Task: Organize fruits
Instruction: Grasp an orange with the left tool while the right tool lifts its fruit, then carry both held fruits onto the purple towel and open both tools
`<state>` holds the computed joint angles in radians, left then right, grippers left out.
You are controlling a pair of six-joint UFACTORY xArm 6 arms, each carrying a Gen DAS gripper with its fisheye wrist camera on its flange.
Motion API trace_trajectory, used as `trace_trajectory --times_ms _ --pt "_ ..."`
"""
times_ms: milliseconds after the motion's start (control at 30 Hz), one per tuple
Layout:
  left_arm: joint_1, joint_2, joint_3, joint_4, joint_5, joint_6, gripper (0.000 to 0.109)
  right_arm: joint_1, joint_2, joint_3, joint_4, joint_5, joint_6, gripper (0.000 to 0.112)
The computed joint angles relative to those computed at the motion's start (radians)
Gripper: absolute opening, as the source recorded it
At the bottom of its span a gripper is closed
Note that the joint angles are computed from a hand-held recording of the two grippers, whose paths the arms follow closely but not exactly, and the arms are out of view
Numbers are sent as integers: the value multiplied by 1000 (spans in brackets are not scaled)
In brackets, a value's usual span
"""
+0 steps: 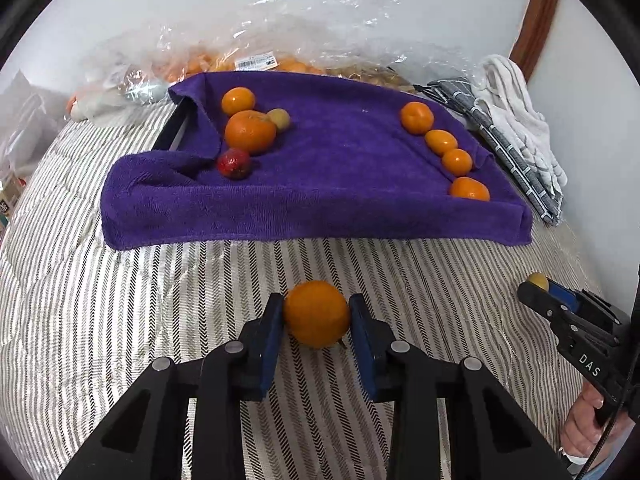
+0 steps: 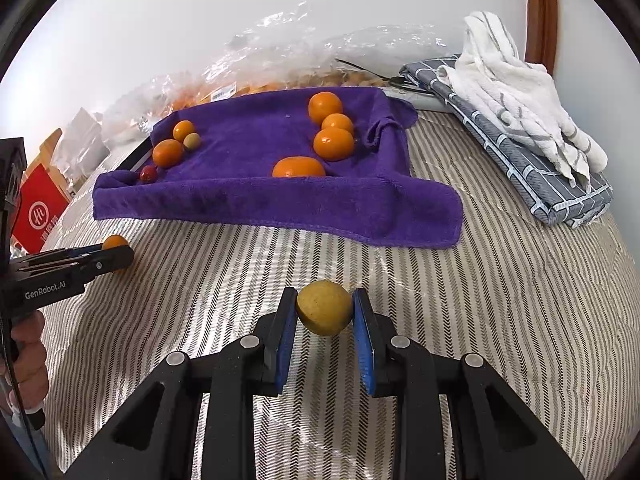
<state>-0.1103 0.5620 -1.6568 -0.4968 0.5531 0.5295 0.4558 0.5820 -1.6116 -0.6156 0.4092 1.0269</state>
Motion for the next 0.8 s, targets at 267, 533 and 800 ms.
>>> trace_trajectory --times_ms 267,533,800 --pt "21 -55 17 -52 8 40 31 8 5 -60 31 35 -42 28" --pt "38 -86 -8 -82 20 53 31 18 20 -155 42 80 -88 28" --pt "41 -99 -49 -100 38 49 31 20 24 -225 33 120 -114 28"
